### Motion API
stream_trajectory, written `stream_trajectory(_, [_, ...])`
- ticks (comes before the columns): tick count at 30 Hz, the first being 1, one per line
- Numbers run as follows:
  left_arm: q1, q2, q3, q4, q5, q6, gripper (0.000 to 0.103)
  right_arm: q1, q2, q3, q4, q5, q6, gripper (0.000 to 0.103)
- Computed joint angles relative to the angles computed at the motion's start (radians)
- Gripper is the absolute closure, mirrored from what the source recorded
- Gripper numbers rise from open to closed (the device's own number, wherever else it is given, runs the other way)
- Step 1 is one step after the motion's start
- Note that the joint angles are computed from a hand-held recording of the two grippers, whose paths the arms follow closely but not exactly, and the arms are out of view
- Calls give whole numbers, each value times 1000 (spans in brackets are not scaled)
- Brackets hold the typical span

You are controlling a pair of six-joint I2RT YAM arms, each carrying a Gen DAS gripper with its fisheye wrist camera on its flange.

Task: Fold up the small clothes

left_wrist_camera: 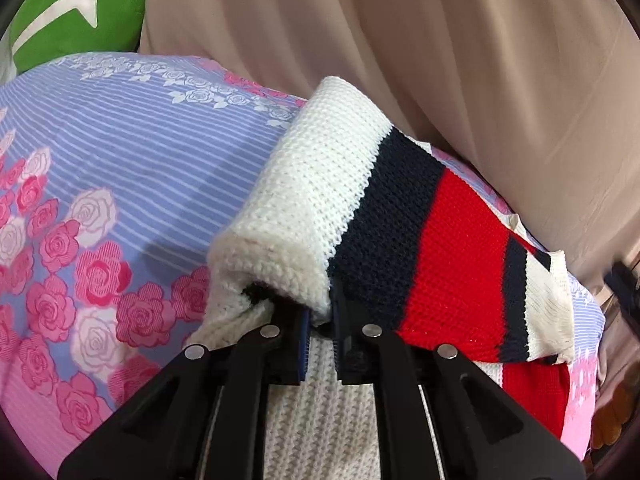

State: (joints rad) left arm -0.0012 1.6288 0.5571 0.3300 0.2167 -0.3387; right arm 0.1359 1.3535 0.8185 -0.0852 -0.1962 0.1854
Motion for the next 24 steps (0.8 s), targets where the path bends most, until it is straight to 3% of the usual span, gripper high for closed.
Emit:
stream_trajectory(6, [45,30,-1,29,62,8,94,214,516,460,-52,-2,37,44])
stream_trajectory(9, [41,33,0,32,64,5,94,275,730,724,-154,6,29,44])
stream_trajectory(11, [51,30,-5,32,76,11,94,316,893,922,-246,73,9,44])
stream_trajectory(13, [77,28,-1,21,100,28,94,343,1000,1085,-334,151,-7,69])
stream_trajectory(14, [80,29,-2,23,104,30,94,345,1009,1118,-353,153,-6,95])
stream_trajectory(19, [62,36,-6,35,80,31,94,331,893,974,-172,155,44,99])
stream_trajectory(22, [42,35,-3,32,50,36,94,338,1084,1191,-359,217,5,99])
stream_trajectory(24, [33,38,1,30,38,38,94,341,1096,1218,-378,223,13,99])
